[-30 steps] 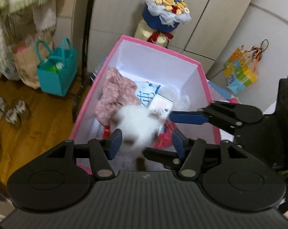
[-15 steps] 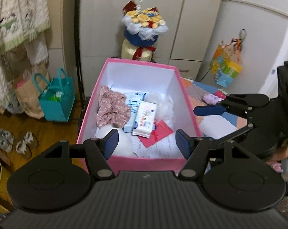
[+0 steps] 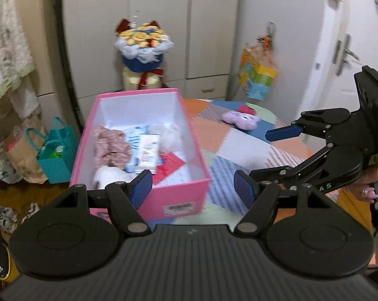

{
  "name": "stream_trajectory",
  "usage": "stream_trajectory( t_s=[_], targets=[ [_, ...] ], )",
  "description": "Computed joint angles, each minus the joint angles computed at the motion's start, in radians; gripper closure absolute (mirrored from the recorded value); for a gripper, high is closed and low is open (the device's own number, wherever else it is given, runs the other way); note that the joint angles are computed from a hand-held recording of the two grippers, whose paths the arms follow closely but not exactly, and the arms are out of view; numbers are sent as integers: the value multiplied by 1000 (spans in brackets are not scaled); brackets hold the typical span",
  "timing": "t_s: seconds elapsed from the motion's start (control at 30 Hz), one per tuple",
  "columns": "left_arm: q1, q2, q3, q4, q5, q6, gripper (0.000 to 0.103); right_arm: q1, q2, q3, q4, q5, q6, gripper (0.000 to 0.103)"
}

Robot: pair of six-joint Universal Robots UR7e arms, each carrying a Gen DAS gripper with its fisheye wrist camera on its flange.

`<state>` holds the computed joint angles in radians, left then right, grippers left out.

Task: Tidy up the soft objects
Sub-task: 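Move the left tool back toward the lilac plush toy on the table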

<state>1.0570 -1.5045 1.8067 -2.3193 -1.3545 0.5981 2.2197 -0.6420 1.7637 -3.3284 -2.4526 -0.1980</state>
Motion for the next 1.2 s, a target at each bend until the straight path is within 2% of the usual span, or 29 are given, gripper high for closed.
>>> stream_trajectory(
  t_s=[0.23, 0.47, 0.57, 0.83, 1.1, 1.2],
  targets=[
    [-51, 3, 36, 51, -19, -2, 32, 23, -67, 172, -164, -54, 25, 17],
    [-99, 76, 38, 61, -62, -25, 32, -5, -120, 280, -300, -46, 6, 17],
    [-111, 116, 39, 44, -76, -45, 32, -29, -142, 315, -354, -23, -21, 17],
    [-131, 229, 55, -116, -97, -91, 32, -125, -187, 371, -476, 76, -118, 17],
    [-149, 376, 38, -308, -75, -164, 34, -251, -212, 377, -550, 205, -239, 17],
    [-149, 448, 2, -343, -61, -214, 34, -306, -211, 365, -575, 254, -302, 17]
  ],
)
